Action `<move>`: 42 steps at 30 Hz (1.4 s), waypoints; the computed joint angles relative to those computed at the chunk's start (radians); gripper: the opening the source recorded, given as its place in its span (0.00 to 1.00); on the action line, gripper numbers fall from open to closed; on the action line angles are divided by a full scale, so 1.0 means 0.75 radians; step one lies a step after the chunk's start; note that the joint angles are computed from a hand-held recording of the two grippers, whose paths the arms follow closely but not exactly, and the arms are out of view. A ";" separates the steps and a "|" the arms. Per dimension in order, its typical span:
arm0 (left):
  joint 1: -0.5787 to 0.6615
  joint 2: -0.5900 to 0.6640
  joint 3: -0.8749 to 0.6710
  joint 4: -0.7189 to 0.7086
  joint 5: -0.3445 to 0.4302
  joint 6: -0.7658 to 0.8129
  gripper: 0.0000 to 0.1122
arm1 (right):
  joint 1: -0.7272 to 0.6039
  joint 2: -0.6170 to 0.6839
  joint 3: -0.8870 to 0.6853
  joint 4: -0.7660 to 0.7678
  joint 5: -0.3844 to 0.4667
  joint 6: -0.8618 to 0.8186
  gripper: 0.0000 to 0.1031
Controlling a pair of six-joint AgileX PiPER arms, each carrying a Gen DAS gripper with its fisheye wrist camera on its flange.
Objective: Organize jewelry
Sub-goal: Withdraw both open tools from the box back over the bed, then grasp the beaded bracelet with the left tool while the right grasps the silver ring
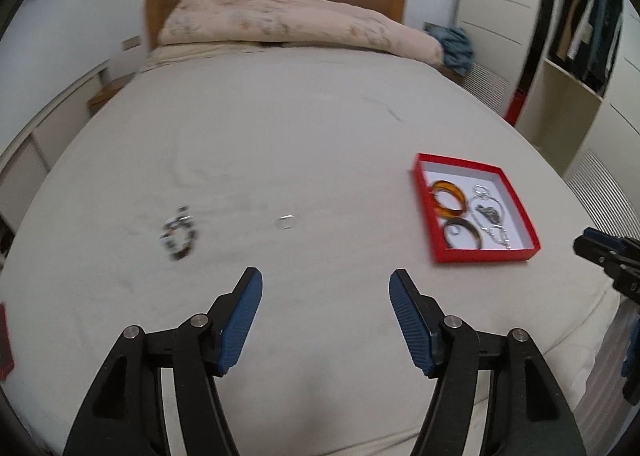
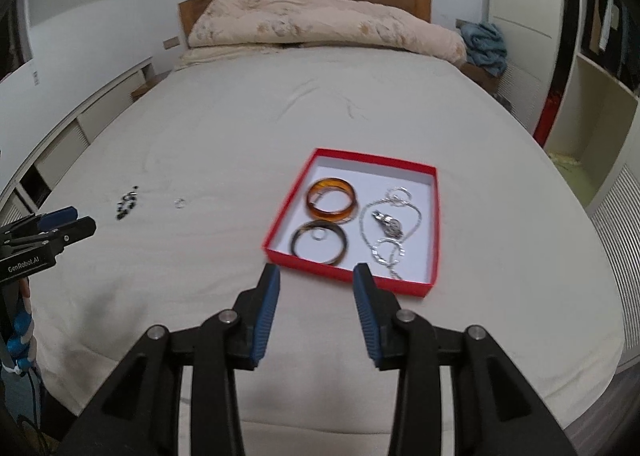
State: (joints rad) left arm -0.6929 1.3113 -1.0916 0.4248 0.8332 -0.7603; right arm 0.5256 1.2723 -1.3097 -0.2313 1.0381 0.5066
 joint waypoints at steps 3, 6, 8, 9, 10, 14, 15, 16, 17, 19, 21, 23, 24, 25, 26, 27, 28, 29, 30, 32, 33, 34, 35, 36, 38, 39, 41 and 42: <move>0.070 -0.151 0.110 0.020 0.033 0.007 0.58 | 0.108 0.021 -0.064 -0.064 0.044 0.070 0.35; 0.163 -0.282 0.200 0.019 0.058 0.044 0.60 | 0.206 0.060 -0.132 -0.113 0.069 0.127 0.35; 0.234 -0.337 0.239 0.008 0.066 0.082 0.64 | 0.246 0.092 -0.170 -0.127 0.075 0.140 0.35; 0.293 -0.366 0.262 -0.012 0.063 0.124 0.66 | 0.259 0.108 -0.188 -0.125 0.075 0.138 0.35; 0.368 -0.389 0.281 -0.053 0.050 0.188 0.66 | 0.268 0.126 -0.205 -0.120 0.072 0.132 0.35; 0.608 -0.397 0.311 -0.191 -0.001 0.395 0.66 | 0.300 0.239 -0.298 -0.091 0.052 0.088 0.35; 0.649 -0.391 0.314 -0.213 -0.014 0.427 0.66 | 0.302 0.259 -0.311 -0.083 0.042 0.083 0.35; 0.683 -0.384 0.317 -0.231 -0.026 0.450 0.66 | 0.299 0.285 -0.328 -0.067 0.028 0.066 0.35; 0.735 -0.369 0.324 -0.258 -0.048 0.485 0.66 | 0.296 0.306 -0.341 -0.053 0.017 0.051 0.35; 0.784 -0.342 0.334 -0.275 -0.080 0.511 0.66 | 0.288 0.363 -0.374 -0.025 -0.010 0.024 0.35; 0.823 -0.300 0.344 -0.289 -0.119 0.530 0.67 | 0.271 0.409 -0.393 0.013 -0.040 -0.004 0.35; 0.861 -0.240 0.349 -0.325 -0.170 0.570 0.68 | 0.247 0.465 -0.412 0.059 -0.075 -0.042 0.35; 0.880 -0.205 0.349 -0.354 -0.196 0.597 0.70 | 0.239 0.485 -0.416 0.075 -0.086 -0.055 0.35; 0.895 -0.171 0.346 -0.388 -0.219 0.624 0.70 | 0.227 0.519 -0.429 0.101 -0.097 -0.078 0.35; 0.912 -0.138 0.344 -0.426 -0.242 0.656 0.70 | 0.219 0.556 -0.445 0.123 -0.106 -0.098 0.35; 0.913 -0.116 0.340 -0.435 -0.255 0.661 0.70 | 0.217 0.585 -0.460 0.134 -0.111 -0.108 0.35; 0.919 -0.068 0.333 -0.447 -0.284 0.670 0.70 | 0.207 0.625 -0.479 0.158 -0.117 -0.133 0.35; 0.920 -0.030 0.325 -0.452 -0.304 0.672 0.70 | 0.199 0.658 -0.496 0.177 -0.122 -0.152 0.35; 0.917 -0.004 0.315 -0.451 -0.315 0.669 0.71 | 0.190 0.697 -0.519 0.198 -0.127 -0.173 0.35; 0.919 0.075 0.287 -0.459 -0.348 0.680 0.71 | 0.174 0.772 -0.566 0.234 -0.135 -0.214 0.35; 0.916 0.127 0.266 -0.455 -0.370 0.677 0.71 | 0.164 0.813 -0.595 0.257 -0.137 -0.238 0.35; 0.915 0.165 0.246 -0.453 -0.380 0.680 0.71 | 0.157 0.852 -0.624 0.275 -0.138 -0.256 0.35; 0.913 0.197 0.223 -0.451 -0.384 0.681 0.71 | 0.151 0.888 -0.653 0.291 -0.138 -0.274 0.35; 0.908 0.244 0.197 -0.443 -0.398 0.677 0.71 | 0.144 0.929 -0.691 0.309 -0.136 -0.295 0.35; 0.909 0.317 0.146 -0.447 -0.412 0.696 0.71 | 0.136 1.002 -0.763 0.337 -0.129 -0.329 0.35; 0.904 0.361 0.116 -0.440 -0.422 0.697 0.71 | 0.132 1.040 -0.807 0.350 -0.121 -0.345 0.35; 0.899 0.413 0.080 -0.432 -0.432 0.700 0.71 | 0.126 1.123 -0.906 0.376 -0.102 -0.378 0.35; 0.895 0.453 0.054 -0.422 -0.440 0.697 0.71 | 0.126 1.169 -0.965 0.387 -0.086 -0.392 0.35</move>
